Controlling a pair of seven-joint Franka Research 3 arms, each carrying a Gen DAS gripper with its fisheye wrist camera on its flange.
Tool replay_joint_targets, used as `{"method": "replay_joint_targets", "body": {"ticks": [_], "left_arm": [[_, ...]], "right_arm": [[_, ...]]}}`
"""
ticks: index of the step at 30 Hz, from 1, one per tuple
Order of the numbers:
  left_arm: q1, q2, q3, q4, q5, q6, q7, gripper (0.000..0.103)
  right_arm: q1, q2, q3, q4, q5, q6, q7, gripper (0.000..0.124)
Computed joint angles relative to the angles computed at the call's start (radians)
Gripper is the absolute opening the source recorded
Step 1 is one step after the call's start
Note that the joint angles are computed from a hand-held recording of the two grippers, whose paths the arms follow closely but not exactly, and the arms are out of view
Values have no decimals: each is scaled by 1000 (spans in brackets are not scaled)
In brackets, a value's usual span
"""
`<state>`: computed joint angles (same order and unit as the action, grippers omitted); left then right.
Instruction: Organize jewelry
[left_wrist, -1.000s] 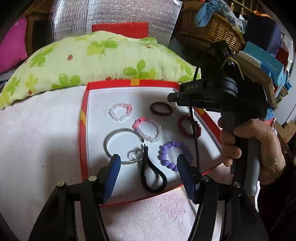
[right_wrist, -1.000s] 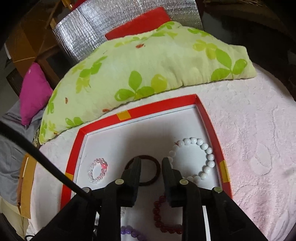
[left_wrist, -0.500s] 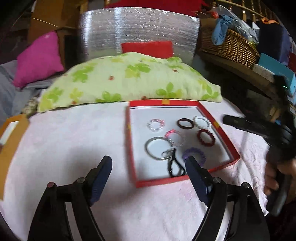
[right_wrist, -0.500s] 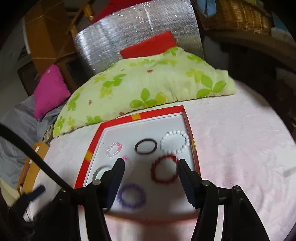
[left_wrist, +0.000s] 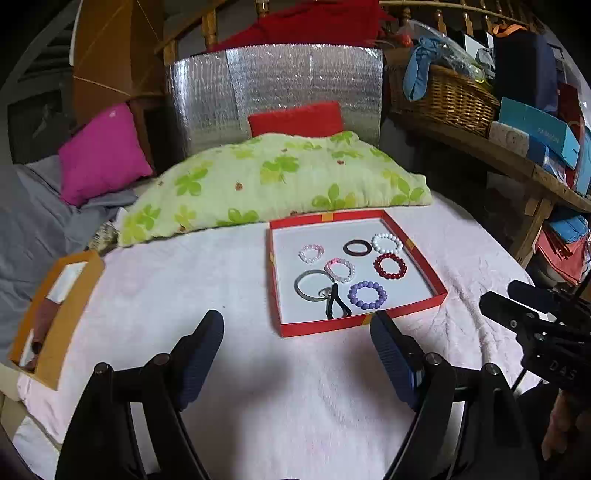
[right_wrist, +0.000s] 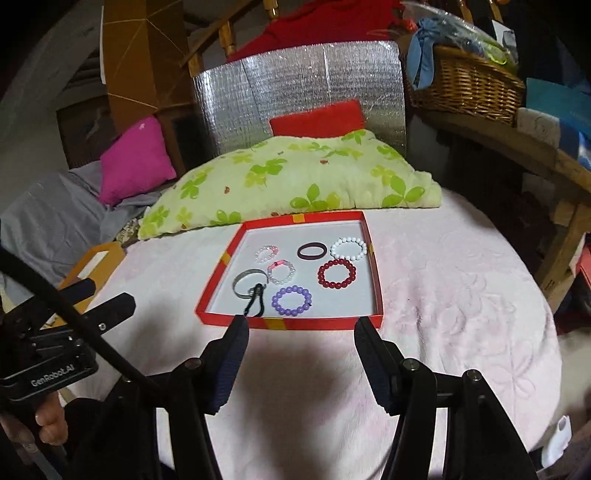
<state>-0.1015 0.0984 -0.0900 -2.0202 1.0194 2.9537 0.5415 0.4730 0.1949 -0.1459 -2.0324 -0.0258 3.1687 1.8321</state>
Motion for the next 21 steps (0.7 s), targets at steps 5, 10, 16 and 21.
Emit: {"method": "replay_joint_targets", "body": {"ticks": [5, 10, 16, 21], "left_arm": [[8, -83, -10, -50, 112, -31, -121, 82], [39, -147, -41, -92, 161, -73, -184, 83], [69, -214, -74, -148, 185, -122, -239, 91], [79, -251, -95, -190, 131, -154, -226, 92]], "right_arm": [[150, -87, -166, -67, -234, -5, 213, 65], [137, -136, -143, -98, -334, -21, 307, 65], [100, -187, -96, -124, -507, -57, 459, 65], [40, -219, -35, -145, -569, -68, 517, 65]]}}
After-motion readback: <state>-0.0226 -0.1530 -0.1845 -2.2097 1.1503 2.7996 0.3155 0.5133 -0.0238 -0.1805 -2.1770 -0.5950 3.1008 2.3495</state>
